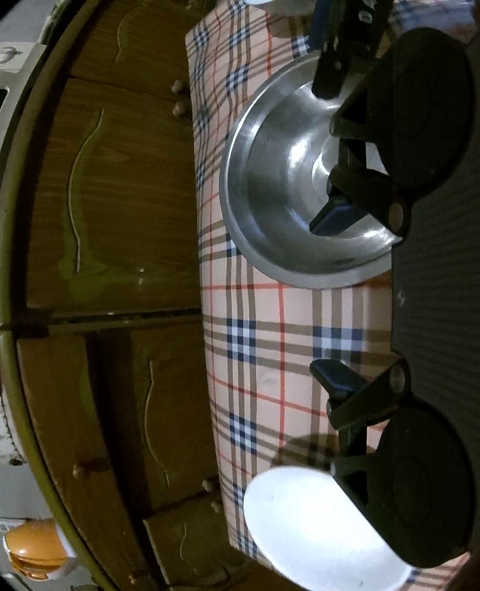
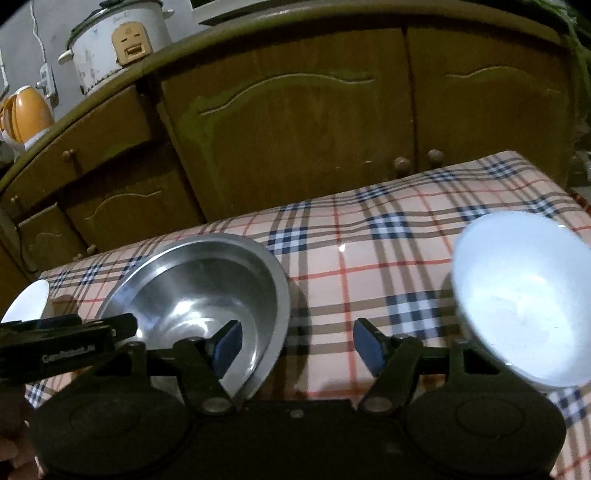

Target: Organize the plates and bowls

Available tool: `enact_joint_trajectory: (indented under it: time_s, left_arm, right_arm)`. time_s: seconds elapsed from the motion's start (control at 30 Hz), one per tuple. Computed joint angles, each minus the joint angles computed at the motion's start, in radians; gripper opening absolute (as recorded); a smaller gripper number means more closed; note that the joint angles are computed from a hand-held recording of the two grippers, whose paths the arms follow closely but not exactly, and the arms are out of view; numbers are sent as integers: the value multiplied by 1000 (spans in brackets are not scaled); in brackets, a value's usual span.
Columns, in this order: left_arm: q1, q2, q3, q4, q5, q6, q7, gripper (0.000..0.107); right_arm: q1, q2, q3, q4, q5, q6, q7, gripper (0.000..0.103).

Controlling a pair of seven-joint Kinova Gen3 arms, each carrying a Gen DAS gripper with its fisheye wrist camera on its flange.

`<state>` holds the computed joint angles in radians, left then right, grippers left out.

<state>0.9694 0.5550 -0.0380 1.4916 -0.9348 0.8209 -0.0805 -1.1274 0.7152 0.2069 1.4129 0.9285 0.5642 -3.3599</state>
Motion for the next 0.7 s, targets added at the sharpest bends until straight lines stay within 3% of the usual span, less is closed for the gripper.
enact_joint_trajectory:
  time_s: [0.1,0.2,0.27,0.3,0.33,0.37,0.4,0.53,0.7]
  left_arm:
    - [-19,18,8,-16,11,-12,-40,72]
    - [-27,34,10,-29,31,-25,-77,54]
    - [-23,36,-4,-19,30,-59,-74,44]
    - [-11,38,-15,-15,20,-70,-66,40]
    - [-1,40,-23,-14,11,-75,-64,36]
    - [11,41,-32,-11,-3,-78,-59,34]
    - [12,39,-30,-8,-5,-85,-67,33]
    - [21,28,-36,8,-5,-106,-56,30]
    - [55,13,-42,17,-32,-87,-19,30]
  right_arm:
    - [8,18,0,-14,-2,-10,1,79]
    - [12,28,10,-12,-2,-45,-2,77]
    - [9,31,26,-2,1,-82,-16,60]
    - [4,34,34,-2,-1,-87,-17,57]
    - [-12,40,54,-3,-4,-86,-18,44]
    - [-12,39,56,3,9,-102,-26,24]
    - [-6,37,49,4,10,-112,-25,20]
    - [-58,43,101,12,17,-90,-60,20]
    - [-90,18,113,49,63,-66,-115,20]
